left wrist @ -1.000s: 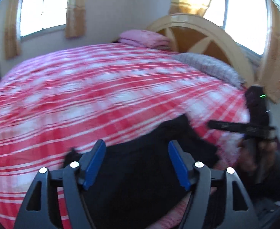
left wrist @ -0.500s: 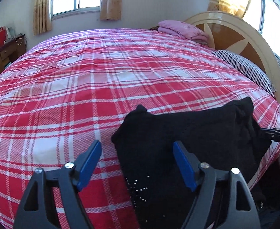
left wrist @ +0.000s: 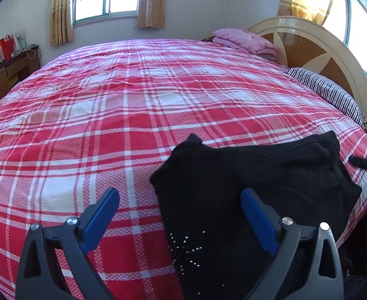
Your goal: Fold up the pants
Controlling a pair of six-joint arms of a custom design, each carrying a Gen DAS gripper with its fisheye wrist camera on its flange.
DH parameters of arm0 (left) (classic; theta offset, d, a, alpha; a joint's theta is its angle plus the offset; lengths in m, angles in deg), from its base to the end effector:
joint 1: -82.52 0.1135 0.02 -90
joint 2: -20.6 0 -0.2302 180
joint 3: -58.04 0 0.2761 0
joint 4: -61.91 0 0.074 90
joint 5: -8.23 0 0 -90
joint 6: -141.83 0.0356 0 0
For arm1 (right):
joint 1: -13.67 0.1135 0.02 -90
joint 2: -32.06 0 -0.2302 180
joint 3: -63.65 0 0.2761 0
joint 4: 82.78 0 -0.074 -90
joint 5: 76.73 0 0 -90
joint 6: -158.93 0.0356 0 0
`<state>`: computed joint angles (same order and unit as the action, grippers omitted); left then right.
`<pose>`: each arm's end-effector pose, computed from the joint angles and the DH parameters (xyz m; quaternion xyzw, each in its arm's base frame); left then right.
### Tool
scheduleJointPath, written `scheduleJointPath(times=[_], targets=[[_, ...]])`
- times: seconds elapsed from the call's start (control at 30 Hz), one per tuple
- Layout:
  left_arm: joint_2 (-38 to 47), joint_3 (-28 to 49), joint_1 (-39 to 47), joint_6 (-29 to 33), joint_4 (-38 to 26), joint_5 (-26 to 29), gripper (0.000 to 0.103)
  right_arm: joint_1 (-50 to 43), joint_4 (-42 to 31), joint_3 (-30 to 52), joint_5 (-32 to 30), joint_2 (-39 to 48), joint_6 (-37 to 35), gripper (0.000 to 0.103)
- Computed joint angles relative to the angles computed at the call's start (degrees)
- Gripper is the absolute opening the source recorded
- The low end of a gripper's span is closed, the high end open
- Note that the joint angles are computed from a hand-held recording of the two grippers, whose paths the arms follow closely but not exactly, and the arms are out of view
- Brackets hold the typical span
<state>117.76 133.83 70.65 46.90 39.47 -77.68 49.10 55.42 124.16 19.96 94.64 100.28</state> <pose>0.3761 -0.0816 0.1655 0.0696 0.9167 -0.0897 0.3830 0.2214 0.1524 0.2321 -0.0099 0.9187 0.1704 0.3561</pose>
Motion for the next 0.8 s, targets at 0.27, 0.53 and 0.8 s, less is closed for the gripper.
scheduleJointPath(times=[0.27,0.53,0.8], targets=[[-0.66,-0.14,-1.44,1.82,-0.09,-2.68,0.100,-2.68,7.88,7.69,-8.17,14.53,-4.24,0.052],[0.11,0.19,-0.80,0.42,-0.58,-2.36,0.101,-2.13,2.74,7.30,-0.73,14.19,-3.84,0.053],[-0.05,0.17,-1.17,0.51,-0.79,-2.80,0.101,5.37,-6.87,0.72,3.73,2.46,-4.56,0.053]])
